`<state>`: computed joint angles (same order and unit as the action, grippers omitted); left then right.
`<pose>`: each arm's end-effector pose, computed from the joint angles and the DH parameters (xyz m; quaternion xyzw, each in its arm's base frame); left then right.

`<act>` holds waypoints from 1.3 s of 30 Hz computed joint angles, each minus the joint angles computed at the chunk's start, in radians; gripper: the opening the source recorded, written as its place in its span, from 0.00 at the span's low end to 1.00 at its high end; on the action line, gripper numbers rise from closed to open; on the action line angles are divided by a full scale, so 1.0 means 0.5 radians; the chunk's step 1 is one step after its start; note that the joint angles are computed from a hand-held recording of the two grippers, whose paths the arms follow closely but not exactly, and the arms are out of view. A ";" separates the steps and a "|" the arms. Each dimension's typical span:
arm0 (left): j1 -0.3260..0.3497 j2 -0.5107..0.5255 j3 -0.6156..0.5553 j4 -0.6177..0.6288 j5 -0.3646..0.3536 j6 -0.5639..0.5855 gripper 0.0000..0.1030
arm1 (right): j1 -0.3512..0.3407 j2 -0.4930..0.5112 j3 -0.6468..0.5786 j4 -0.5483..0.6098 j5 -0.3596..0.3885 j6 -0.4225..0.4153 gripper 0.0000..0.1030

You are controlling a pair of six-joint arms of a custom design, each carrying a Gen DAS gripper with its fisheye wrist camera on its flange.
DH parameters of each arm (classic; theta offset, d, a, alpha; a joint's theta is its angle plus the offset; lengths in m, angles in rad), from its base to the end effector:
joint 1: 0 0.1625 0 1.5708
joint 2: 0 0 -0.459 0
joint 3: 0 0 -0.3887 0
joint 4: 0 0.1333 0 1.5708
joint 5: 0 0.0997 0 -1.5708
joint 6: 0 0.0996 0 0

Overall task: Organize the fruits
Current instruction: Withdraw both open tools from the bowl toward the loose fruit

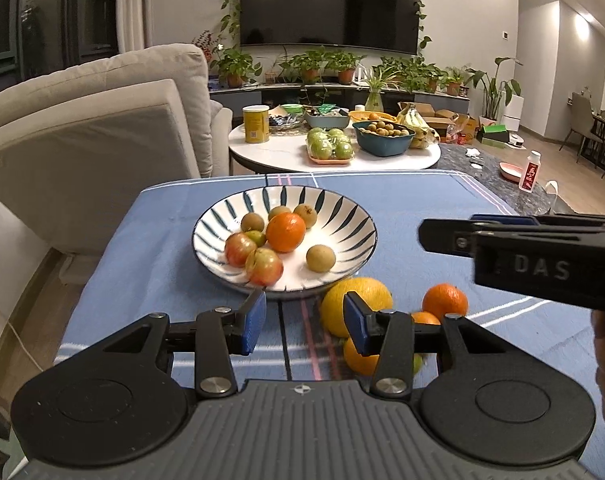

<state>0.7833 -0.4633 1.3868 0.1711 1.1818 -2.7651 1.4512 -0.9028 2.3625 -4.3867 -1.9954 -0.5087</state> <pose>-0.3035 -0.5436 -0.0701 0.4860 0.8216 -0.2649 0.1366 0.0394 -0.4452 0.2146 0.0175 -0.7725 0.5325 0.3456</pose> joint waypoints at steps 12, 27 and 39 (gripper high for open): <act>-0.014 -0.126 0.226 -0.102 -0.085 -0.094 0.44 | -0.008 0.090 0.152 -0.194 -0.034 0.043 0.77; -0.010 0.015 0.092 0.044 0.023 -0.091 0.43 | -0.065 0.166 0.215 -0.198 -0.067 0.015 0.77; -0.013 0.184 -0.129 0.218 0.086 -0.150 0.37 | -0.144 0.149 0.255 -0.191 -0.045 0.062 0.77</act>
